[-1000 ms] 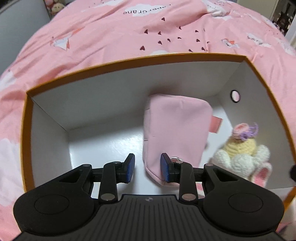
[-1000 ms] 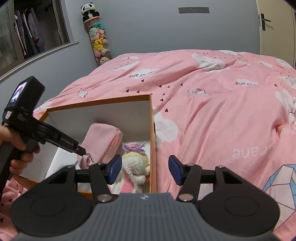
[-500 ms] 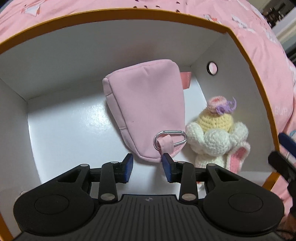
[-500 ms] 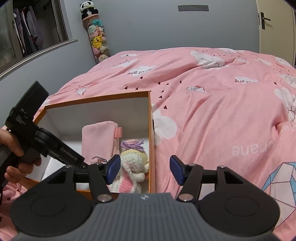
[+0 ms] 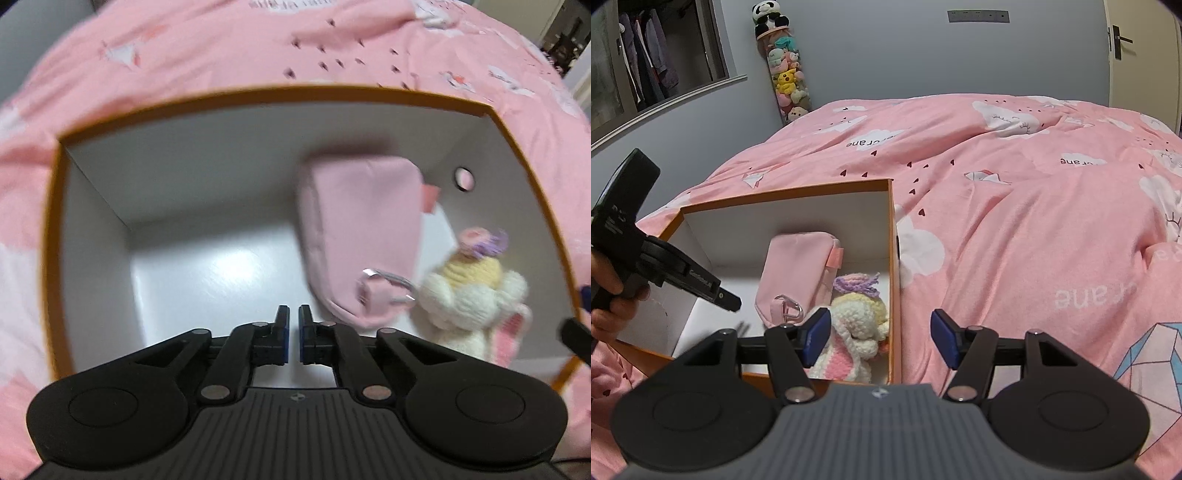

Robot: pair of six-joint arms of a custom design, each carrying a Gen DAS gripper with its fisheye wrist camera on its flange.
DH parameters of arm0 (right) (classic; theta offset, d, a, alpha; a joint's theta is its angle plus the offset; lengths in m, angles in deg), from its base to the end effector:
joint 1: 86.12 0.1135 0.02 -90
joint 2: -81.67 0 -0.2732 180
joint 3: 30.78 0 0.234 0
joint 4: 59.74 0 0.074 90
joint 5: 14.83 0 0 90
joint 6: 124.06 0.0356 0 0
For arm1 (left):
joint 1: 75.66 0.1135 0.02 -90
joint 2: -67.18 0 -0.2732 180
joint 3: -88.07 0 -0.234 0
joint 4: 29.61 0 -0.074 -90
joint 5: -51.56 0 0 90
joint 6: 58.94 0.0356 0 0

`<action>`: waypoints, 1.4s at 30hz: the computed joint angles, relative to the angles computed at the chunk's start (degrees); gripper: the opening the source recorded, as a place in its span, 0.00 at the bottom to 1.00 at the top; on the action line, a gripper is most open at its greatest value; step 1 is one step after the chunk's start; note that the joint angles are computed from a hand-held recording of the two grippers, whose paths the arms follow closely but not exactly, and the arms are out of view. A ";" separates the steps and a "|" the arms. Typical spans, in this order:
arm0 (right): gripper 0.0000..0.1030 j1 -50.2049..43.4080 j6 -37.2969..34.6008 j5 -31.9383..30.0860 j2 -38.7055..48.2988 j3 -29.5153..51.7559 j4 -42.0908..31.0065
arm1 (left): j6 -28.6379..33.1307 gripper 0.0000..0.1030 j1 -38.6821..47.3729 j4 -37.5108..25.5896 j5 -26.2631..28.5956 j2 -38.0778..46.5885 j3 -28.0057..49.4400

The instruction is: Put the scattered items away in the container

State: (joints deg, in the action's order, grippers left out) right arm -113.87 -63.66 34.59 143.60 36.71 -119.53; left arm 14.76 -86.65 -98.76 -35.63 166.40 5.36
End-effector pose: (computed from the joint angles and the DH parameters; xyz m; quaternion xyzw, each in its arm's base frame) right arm 0.1731 -0.0649 0.2953 -0.1209 0.8908 0.1513 0.4111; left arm 0.3267 -0.0652 0.2717 -0.0417 0.9852 -0.0623 0.1540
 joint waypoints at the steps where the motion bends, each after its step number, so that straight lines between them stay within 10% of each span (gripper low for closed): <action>1: 0.62 0.05 0.12 0.14 -0.08 -0.02 0.06 | 0.15 0.11 0.75 0.02 1.92 0.35 -0.23; 9: 0.62 0.12 0.04 0.51 -0.39 -0.14 0.04 | -3.19 0.31 -1.61 -1.22 8.15 6.36 3.61; 25: 0.65 0.02 -0.70 0.43 0.43 -0.66 0.84 | -9.10 0.16 3.56 0.90 7.29 0.03 -3.97; 29: 0.65 0.06 -0.67 0.44 0.43 -0.69 0.92 | -10.31 0.16 1.83 2.06 -5.68 -4.98 -5.71; 42: 0.65 0.20 -0.92 0.18 -0.47 -1.03 0.68 | -6.73 0.24 0.92 13.81 -2.11 1.90 -2.23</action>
